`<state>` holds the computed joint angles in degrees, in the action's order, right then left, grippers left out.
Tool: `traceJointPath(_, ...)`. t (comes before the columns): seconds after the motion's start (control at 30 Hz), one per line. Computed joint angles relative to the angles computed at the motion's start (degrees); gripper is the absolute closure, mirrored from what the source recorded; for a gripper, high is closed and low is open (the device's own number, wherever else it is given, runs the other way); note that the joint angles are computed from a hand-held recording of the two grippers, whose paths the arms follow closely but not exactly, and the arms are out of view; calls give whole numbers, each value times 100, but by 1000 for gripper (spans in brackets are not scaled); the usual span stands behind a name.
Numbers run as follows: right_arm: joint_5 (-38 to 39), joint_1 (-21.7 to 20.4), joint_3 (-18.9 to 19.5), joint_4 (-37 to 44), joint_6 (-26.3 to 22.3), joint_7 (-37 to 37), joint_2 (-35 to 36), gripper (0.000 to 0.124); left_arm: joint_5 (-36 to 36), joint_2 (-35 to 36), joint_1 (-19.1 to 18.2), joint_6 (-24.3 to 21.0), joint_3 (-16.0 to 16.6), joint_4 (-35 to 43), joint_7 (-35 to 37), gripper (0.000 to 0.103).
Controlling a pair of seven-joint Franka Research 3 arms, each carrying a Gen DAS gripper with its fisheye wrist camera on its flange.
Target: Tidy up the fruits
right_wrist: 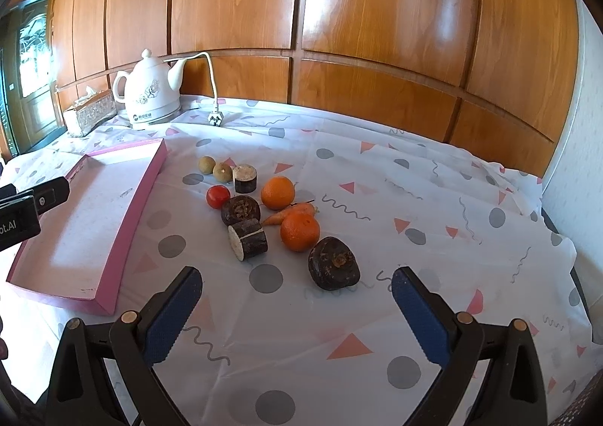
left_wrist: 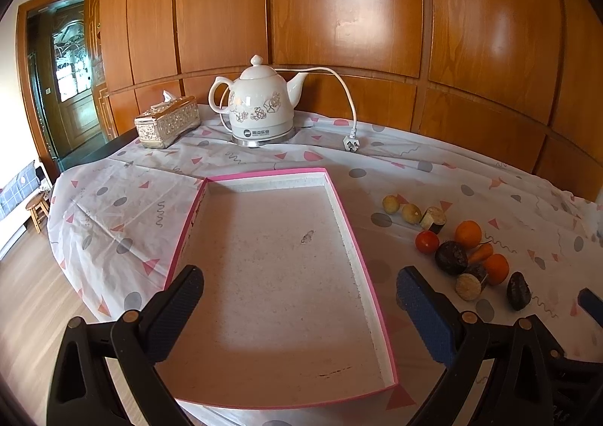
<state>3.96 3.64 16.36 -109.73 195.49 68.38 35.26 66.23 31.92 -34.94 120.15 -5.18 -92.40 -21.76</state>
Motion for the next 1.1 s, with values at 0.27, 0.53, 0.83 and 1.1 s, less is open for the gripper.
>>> traceJointPath(0.27, -40, -95, 75, 12, -16, 53, 17, 22, -3, 3, -10, -16, 3, 8, 8, 0)
traceJointPath(0.53, -76, -177, 139, 16, -22, 89, 43, 22, -29, 16, -18, -24, -7, 32, 84, 0)
traceJointPath(0.83, -118, -252, 186, 17, 15, 175, 53, 22, -16, 49, -34, 28, 8, 90, 175, 0)
traceJointPath(1.1, -111, -251, 152, 26, -21, 209, 60, 22, 7, 73, -65, 74, 23, 139, 251, 0)
